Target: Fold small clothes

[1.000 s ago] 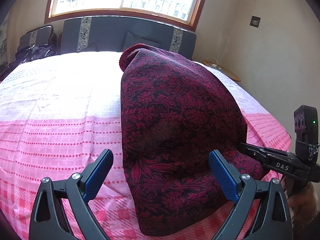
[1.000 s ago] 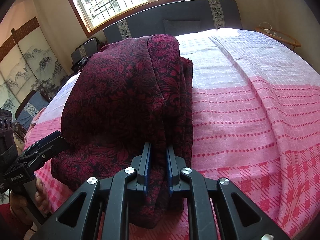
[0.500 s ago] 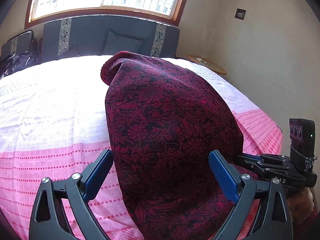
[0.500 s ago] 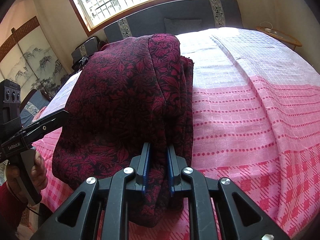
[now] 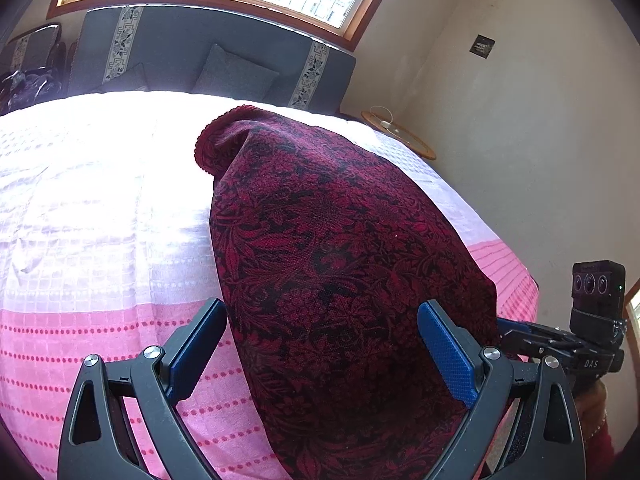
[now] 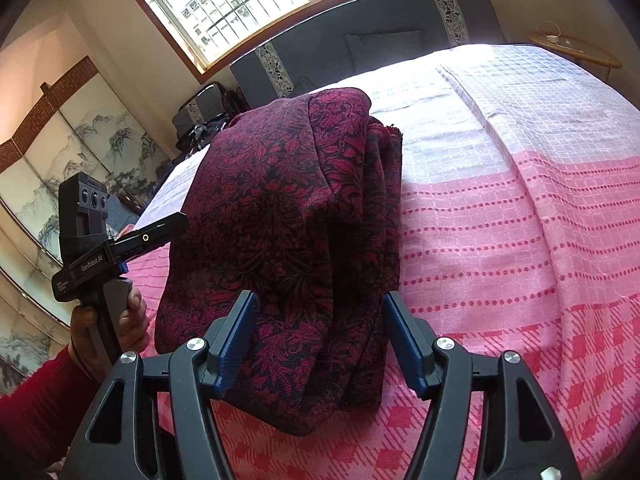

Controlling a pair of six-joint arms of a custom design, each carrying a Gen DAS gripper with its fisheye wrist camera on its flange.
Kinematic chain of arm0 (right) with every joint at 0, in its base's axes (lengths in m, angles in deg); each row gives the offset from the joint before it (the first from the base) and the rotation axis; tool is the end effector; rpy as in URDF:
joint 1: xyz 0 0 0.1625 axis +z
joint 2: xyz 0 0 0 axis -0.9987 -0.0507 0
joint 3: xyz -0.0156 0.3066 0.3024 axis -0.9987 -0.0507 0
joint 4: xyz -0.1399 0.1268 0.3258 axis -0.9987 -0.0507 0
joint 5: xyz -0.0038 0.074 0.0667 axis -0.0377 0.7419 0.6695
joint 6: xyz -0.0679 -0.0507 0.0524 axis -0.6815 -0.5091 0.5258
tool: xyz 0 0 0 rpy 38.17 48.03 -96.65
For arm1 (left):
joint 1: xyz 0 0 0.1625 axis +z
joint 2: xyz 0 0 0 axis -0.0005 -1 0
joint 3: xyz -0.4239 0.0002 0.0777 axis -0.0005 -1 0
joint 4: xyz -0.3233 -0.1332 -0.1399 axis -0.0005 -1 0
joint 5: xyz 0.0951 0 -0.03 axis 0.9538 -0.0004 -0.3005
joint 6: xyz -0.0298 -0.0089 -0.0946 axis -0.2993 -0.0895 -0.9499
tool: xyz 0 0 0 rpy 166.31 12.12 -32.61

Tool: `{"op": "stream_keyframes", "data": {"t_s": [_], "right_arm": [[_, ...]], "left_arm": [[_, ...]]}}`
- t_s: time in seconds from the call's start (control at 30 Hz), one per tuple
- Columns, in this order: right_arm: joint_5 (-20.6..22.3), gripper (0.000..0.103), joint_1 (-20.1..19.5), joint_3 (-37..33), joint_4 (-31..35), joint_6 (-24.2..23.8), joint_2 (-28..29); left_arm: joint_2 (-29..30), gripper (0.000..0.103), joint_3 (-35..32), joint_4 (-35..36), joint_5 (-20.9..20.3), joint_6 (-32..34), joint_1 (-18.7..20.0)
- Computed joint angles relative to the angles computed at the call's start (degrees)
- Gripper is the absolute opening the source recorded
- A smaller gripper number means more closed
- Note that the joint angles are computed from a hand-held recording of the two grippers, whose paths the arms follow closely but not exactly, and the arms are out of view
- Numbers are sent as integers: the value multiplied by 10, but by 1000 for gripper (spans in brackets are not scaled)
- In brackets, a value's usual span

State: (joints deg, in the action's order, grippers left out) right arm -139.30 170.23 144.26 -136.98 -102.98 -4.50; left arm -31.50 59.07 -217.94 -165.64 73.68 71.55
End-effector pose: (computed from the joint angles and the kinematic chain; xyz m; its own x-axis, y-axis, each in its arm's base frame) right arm 0.0617 -0.5421 0.1391 -0.9475 -0.1345 0.2902 -0.2831 0.7749 -0.5652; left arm -0.0729 -0.6891 0.1364 -0.8492 0.4584 -0.2621 0.5280 0.7426 -0.4120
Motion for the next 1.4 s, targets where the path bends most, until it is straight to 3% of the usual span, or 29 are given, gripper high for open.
{"op": "stream_keyframes", "data": {"t_s": [0.07, 0.17, 0.4, 0.57, 0.67, 0.77, 0.9, 1.1, 1.13, 1.23, 1.4], "right_arm": [[23, 65, -12, 2, 6, 14, -18], [19, 67, -16, -28, 47, 24, -29], [66, 70, -38, -146, 212, 45, -5], [99, 70, -43, -190, 291, 27, 11], [114, 71, -45, -213, 332, 12, 21], [160, 74, -56, -229, 371, 6, 26], [184, 79, -63, -247, 397, 12, 33], [169, 82, -54, -278, 422, 4, 47], [159, 80, -49, -282, 421, 7, 50], [156, 53, -47, -278, 412, 4, 52], [151, 41, -43, -253, 363, 2, 48]], "left_arm": [[3, 96, -9, 12, -7, -5, 5], [9, 96, -28, 33, -25, -10, 14], [22, 96, -70, 80, -61, -14, 28], [37, 96, -126, 160, -126, -33, 49], [46, 96, -152, 192, -139, -41, 54], [49, 97, -156, 195, -130, -36, 52], [48, 99, -137, 167, -101, -32, 41], [50, 100, -106, 120, -31, -26, 15], [49, 100, -100, 108, -25, -23, 12], [50, 94, -78, 67, 5, -16, 2], [46, 72, -48, 20, 46, -4, -15]]}}
